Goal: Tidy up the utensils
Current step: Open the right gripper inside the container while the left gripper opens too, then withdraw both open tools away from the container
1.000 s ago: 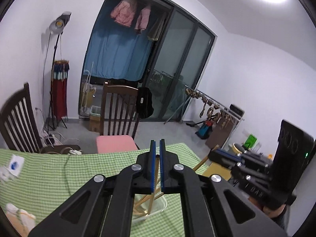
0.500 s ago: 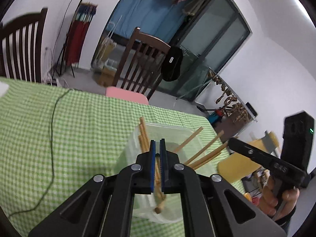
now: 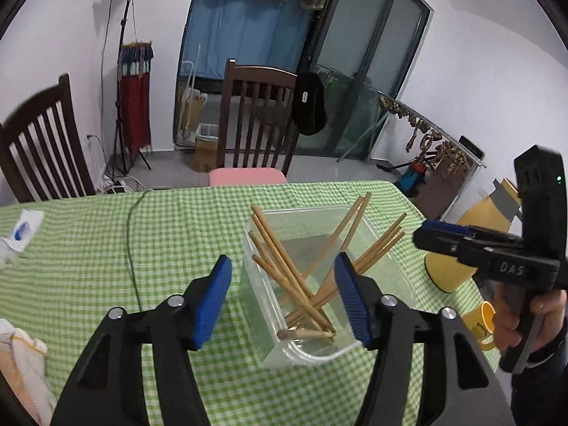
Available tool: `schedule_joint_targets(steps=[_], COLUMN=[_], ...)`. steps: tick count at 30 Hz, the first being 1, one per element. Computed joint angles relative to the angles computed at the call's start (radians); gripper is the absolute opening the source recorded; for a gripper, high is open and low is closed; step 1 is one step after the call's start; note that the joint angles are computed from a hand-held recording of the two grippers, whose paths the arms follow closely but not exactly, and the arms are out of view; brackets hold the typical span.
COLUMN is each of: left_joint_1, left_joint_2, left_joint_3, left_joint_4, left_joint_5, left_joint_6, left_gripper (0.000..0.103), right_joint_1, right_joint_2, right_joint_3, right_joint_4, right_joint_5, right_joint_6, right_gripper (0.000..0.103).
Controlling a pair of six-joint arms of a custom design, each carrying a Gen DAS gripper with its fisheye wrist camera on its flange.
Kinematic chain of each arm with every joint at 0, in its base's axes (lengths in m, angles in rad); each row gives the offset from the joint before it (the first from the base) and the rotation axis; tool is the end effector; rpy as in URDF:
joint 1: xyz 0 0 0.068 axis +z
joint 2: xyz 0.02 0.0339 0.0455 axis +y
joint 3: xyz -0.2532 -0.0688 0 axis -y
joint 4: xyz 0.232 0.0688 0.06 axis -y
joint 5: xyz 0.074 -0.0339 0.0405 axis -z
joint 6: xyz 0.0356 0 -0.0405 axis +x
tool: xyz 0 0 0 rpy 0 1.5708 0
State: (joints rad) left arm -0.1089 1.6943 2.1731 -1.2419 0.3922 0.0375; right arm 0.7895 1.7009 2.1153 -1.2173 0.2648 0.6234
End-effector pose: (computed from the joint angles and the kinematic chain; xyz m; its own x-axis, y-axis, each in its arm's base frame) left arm 0.3034 -0.0469 0.4510 -0.6725 0.1084 -0.7321 0.4005 0.8851 -0.2369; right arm 0.2294 0.2180 0.4349 -0.7366 0.0575 -0.6739 -0.1567 0.9548 0.2527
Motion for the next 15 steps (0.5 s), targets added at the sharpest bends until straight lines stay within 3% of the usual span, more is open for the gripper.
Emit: schedule_joint_targets(steps=[7,11,15], left_joint_1=[0.017,0.018,0.02], left_joint_2=[-0.078,-0.174,-0.272], left_joint_3=[0.019,-0.078,-0.165], left_joint_4=[-0.073,-0.027,-0.001], left_joint_5=[-0.027,-0.097,-0.12], left_joint_6=[0.005,-0.014,-0.007], left_gripper=[0.065,0.082,0.089], right_joint_1=[0.059,0.124,0.192], right_joint_2=[-0.059,-0.099,-0.118], right_joint_3=[0.005,-0.013,-0.016], right_joint_4=[-0.099,-0.151,-0.195], right_joint_5=[0.099,0.182,0.262], right_joint_6=[0.029,0.069,0.111], right_gripper=[0.052,0.078,0.085])
